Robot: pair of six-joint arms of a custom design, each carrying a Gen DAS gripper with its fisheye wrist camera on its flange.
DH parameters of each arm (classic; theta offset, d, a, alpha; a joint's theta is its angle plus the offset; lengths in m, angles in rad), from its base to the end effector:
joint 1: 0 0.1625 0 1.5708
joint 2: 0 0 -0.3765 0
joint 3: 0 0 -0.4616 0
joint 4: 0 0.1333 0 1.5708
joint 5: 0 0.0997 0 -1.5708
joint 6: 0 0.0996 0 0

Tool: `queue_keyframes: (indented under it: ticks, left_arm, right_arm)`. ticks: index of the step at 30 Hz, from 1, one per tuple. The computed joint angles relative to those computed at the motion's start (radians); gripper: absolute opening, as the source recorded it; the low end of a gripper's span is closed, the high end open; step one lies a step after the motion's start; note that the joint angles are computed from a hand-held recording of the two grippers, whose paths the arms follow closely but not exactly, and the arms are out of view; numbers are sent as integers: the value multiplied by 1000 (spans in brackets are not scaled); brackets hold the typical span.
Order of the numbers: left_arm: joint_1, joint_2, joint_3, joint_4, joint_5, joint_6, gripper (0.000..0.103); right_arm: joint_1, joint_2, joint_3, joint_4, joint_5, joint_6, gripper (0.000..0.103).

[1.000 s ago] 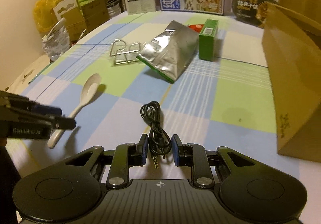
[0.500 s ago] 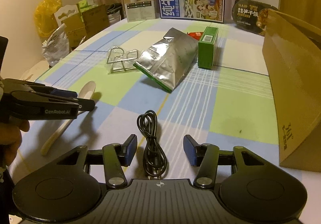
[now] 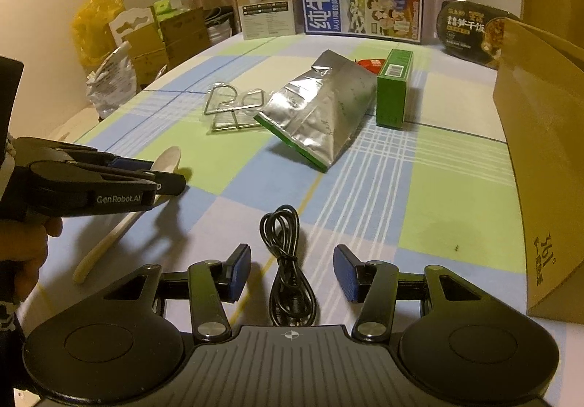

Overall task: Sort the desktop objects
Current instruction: 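Carry the cable with the right tool while the left tool carries the spoon to the cardboard box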

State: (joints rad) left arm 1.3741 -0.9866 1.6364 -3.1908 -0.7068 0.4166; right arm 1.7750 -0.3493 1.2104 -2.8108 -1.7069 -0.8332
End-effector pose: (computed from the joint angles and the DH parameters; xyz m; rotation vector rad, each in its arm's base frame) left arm 0.0712 -0.7125 0.2430 0.1417 2.0725 -0.9555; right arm 0.2762 -0.7431 -0.1136 1.3856 -2.5028 0.4613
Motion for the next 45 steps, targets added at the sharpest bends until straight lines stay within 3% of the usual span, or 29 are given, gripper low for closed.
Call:
queue_keyframes:
  ticks: [6,11,15,16,20,28,45]
  left_arm:
    - [-7,-37,31,50,-9,-42,27]
    - [-17,-62,61,63,-15,-58,27]
    - [-21,-69,68,72,-17,-61,27]
    - [-22,-70,68,72,-17,-60,27]
    - [-25,-69,67,79,-19,-53,27]
    - [-46,-85,91,81,-25,-49,27]
    - [-118,-142,160,55,-8,-49,27]
  right_arm:
    - [2,0,3,3,0,-19,46]
    - [9,30,-33,-1,-5,-36,33]
    - [15,47,-55,3,-19,-70,30]
    - [16,49,-61,12,-21,-66,21]
    - [17,48,-71,35,-25,-40,11]
    - [24,13,-31,2,-2,-21,4]
    - [37,-99,97,-113,16,20,4]
